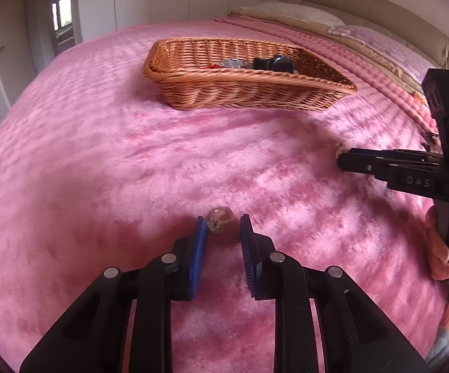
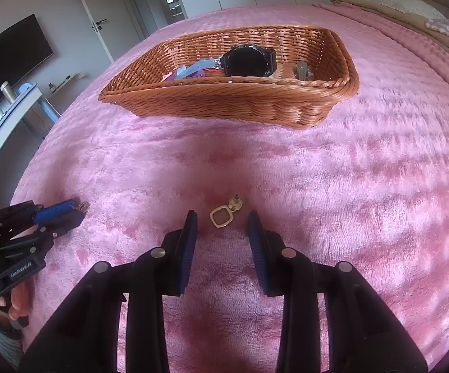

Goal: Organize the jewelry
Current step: 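Grasp the gold earring with the left tool while the right tool grasps the other gold earring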

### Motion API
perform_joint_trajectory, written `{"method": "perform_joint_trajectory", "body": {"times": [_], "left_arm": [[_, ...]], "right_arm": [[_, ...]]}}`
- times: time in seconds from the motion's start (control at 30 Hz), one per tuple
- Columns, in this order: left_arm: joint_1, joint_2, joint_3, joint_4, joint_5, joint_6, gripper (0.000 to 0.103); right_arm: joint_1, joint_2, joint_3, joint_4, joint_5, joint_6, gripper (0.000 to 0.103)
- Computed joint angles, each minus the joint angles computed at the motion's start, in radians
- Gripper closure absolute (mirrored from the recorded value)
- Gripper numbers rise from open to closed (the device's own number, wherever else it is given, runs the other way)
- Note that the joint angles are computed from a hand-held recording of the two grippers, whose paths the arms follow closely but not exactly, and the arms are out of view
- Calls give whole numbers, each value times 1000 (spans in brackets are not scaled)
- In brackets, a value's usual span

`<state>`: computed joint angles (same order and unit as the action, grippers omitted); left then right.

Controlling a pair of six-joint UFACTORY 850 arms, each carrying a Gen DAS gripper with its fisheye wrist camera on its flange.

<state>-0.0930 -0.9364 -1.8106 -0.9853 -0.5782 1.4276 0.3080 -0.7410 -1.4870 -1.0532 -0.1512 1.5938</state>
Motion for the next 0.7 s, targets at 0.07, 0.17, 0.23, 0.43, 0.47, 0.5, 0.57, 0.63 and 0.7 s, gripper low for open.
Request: {"method": "perform_joint_trajectory", "body": {"times": [0.07, 0.17, 0.23, 0.43, 0.47, 0.5, 0.57, 0.63, 0.7], "left_arm": [[-1, 24, 42, -23, 2, 35, 85], [-6, 48, 84, -41, 25, 57, 84], [-12, 55, 99, -59, 78, 58, 83], [-16, 29, 52, -38, 93, -20, 83], [-20, 21, 41, -22, 93, -37, 83], [-23, 14, 30, -13, 94, -47, 83], [-24, 7, 23, -22, 93, -39, 83], [-19, 8, 29, -57, 87, -8, 83], [-16, 9, 35, -83, 84, 13, 83]], "right_arm": [[0, 6, 9, -34, 3, 37, 72], [2, 16, 25, -104, 3, 112, 72], [2, 20, 31, -133, -1, 148, 72], [12, 19, 31, -182, -23, 180, 72], [13, 17, 27, -170, -24, 164, 72], [14, 16, 26, -172, -28, 164, 72], [13, 10, 16, -135, -33, 128, 72], [7, -7, -10, -28, -41, 29, 72], [3, -21, -33, 47, -47, -46, 72]]}}
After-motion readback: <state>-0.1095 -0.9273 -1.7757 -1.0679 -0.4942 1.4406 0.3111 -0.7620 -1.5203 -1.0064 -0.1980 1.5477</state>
